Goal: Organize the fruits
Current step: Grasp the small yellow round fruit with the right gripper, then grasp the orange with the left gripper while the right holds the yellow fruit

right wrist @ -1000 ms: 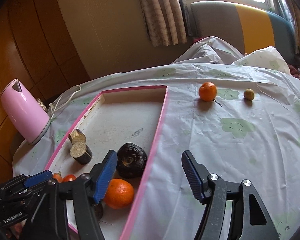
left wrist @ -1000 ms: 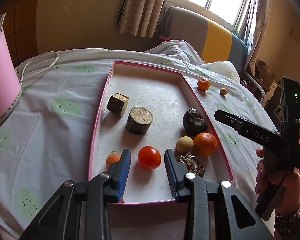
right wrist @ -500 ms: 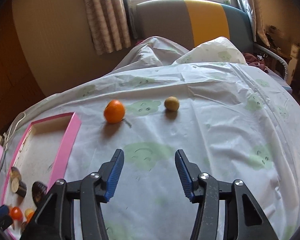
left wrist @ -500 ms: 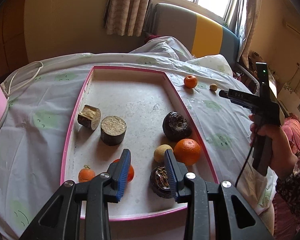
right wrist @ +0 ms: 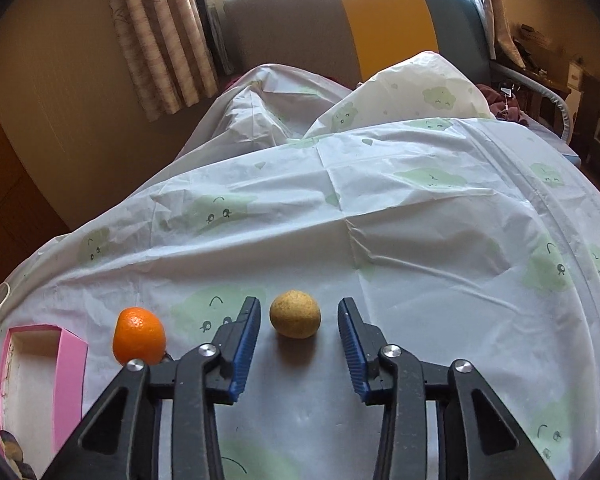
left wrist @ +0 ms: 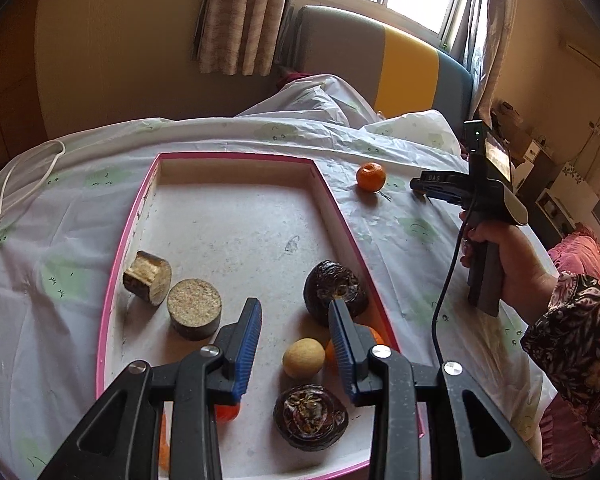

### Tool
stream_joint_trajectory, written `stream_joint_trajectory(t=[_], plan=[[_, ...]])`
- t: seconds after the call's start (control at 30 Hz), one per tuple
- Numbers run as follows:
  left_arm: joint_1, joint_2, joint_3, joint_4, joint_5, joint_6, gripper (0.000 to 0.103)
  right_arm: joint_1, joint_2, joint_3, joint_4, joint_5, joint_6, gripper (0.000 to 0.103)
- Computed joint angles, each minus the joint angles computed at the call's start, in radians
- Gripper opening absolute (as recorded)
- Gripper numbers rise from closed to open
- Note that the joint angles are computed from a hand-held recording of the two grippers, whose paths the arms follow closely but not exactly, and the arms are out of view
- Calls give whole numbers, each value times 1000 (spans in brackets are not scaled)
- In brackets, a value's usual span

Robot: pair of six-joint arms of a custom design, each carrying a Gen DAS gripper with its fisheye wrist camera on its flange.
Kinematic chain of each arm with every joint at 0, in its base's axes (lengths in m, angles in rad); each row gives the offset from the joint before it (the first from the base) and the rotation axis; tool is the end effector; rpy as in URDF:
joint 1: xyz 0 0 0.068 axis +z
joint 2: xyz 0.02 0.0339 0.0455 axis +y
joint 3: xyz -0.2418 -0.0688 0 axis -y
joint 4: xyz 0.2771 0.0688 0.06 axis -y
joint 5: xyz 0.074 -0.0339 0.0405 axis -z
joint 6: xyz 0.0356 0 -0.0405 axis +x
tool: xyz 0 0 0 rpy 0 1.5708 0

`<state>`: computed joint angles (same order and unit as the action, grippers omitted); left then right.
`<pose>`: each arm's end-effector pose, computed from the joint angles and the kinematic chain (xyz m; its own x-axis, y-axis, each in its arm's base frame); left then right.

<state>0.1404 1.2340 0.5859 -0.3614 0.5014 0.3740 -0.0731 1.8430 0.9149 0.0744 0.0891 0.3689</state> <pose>0.2531 0.0185 0.1332 -0.7326 0.2200 -0.6441 0.4278 0.8849 -0.1843 0.3698 -0.0303 0.0780 -0.6539 0.4080 -0.6372 0.3933 0.9027 0.1744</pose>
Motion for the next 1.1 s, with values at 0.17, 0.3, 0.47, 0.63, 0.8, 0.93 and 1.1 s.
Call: stream_joint_trajectory(t=[0.17,0.3,0.47,0.63,0.8,0.93,1.1], plan=[[-90,-4,19,4,-28,-42,35,-8,-38,-53,41,-33,-14,27],[-175,22,55,7,-55,-92,35,-7,-120,-146,50,-51,-31,27],[-322,113,150,17,-140,-161,37,12,-256,-295,54,-40,-37,27],[-434,281,318,20,-190,-252,42,23,-306,-359,88,-14,-25,27],[-503,440,467,44,-271,-327,43,9,-299,-371,114,-34,-16,27],[-530,557,573,38,-296,-372,43,6,-299,-377,129,-38,-14,27],[-543,689,691,31,-325,-428,43,11,-298,-378,130,-27,-16,27]])
